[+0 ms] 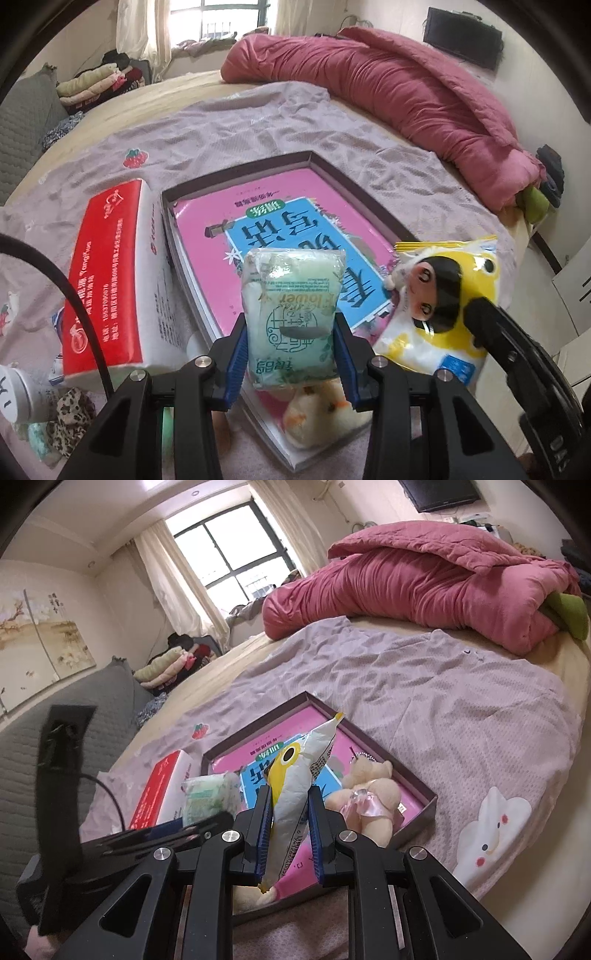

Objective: Organize soft objects
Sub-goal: 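Carry the wipes pack and yellow snack bag over the pink tray with both grippers, then lower the wipes pack and snack bag into the tray and open both grippers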

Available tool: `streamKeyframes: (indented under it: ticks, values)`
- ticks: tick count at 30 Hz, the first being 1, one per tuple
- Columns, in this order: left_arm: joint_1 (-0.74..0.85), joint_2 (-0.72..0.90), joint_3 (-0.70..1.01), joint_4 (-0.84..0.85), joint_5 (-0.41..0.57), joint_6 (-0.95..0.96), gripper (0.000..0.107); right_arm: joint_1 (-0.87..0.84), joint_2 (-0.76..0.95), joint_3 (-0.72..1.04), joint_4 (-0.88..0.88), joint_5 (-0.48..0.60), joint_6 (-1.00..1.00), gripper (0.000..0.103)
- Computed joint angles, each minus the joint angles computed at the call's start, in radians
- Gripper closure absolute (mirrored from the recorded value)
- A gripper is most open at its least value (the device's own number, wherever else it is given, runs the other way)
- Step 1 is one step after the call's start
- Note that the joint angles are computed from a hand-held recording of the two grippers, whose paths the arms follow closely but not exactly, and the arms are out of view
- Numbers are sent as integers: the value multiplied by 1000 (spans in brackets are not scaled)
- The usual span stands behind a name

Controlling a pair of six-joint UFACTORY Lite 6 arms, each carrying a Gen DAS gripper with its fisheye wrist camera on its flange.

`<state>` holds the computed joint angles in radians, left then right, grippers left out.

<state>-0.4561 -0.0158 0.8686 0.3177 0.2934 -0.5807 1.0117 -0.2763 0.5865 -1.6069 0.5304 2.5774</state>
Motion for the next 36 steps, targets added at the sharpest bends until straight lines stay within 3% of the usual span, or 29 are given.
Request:
streamKeyframes:
  ticks: [4, 16, 28, 36]
  values:
    - [7, 50, 10, 35, -14, -15, 64, -11, 19, 13, 22, -17, -23, 84]
    - [63, 63, 4, -215, -50, 230, 64, -84, 150, 97, 51, -161, -107, 83]
    - [65, 77, 10, -217, -61, 237, 64, -120, 259, 173, 282, -191, -321, 82]
    - [59, 94, 21, -199, -65, 215, 64, -135, 238, 144, 259, -195, -272, 70]
